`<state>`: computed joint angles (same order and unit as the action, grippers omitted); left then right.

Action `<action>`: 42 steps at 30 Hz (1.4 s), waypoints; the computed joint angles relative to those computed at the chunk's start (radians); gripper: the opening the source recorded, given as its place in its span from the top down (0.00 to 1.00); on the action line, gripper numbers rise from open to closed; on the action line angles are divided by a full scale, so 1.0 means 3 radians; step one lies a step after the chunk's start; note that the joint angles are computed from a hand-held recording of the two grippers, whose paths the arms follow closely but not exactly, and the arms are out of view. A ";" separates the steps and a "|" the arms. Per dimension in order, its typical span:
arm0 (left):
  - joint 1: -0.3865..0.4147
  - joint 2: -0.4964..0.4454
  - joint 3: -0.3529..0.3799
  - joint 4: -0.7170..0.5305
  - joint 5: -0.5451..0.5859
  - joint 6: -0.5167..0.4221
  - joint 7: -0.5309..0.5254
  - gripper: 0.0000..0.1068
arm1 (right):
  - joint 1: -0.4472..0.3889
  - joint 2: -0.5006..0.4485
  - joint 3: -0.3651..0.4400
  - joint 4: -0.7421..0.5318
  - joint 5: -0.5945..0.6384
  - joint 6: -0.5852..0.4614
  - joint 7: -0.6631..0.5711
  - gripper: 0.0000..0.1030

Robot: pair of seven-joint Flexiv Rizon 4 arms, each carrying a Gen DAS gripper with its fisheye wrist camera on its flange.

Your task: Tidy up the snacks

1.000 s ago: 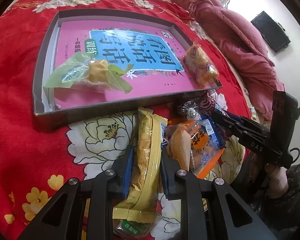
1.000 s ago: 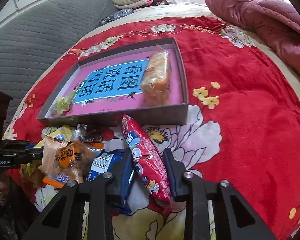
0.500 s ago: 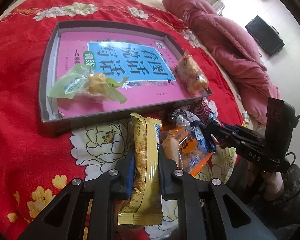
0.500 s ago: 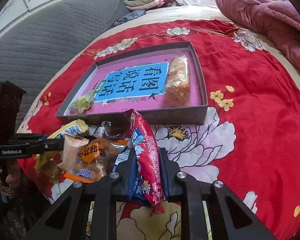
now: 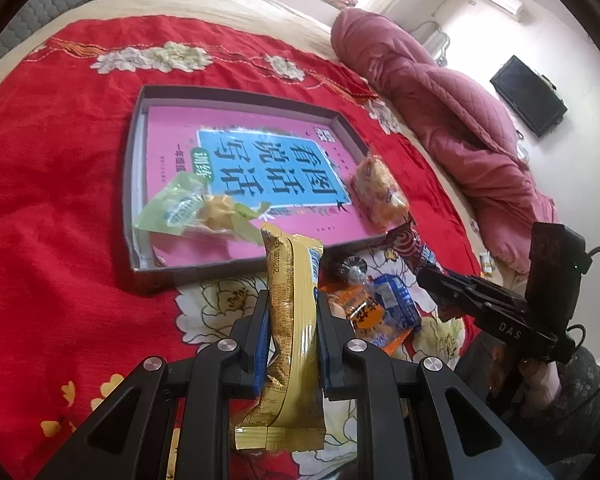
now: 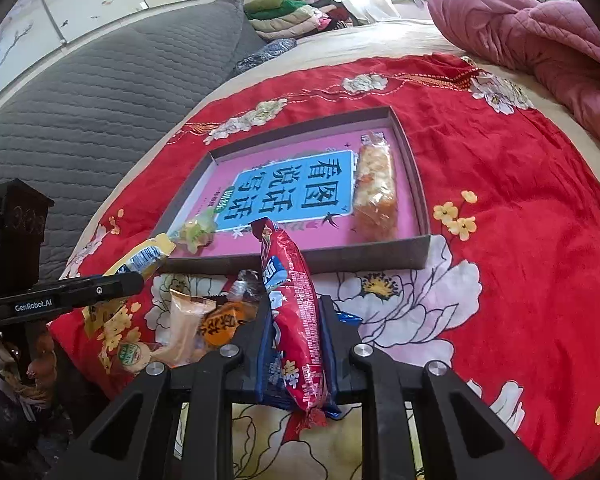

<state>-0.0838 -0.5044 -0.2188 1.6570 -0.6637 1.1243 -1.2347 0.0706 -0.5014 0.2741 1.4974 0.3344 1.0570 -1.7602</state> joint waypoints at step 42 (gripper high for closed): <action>0.0121 -0.0211 0.0027 -0.0238 0.0285 0.0525 -0.0251 0.81 | 0.0074 -0.0129 0.0008 -0.0246 -0.0143 0.0130 0.0354 0.79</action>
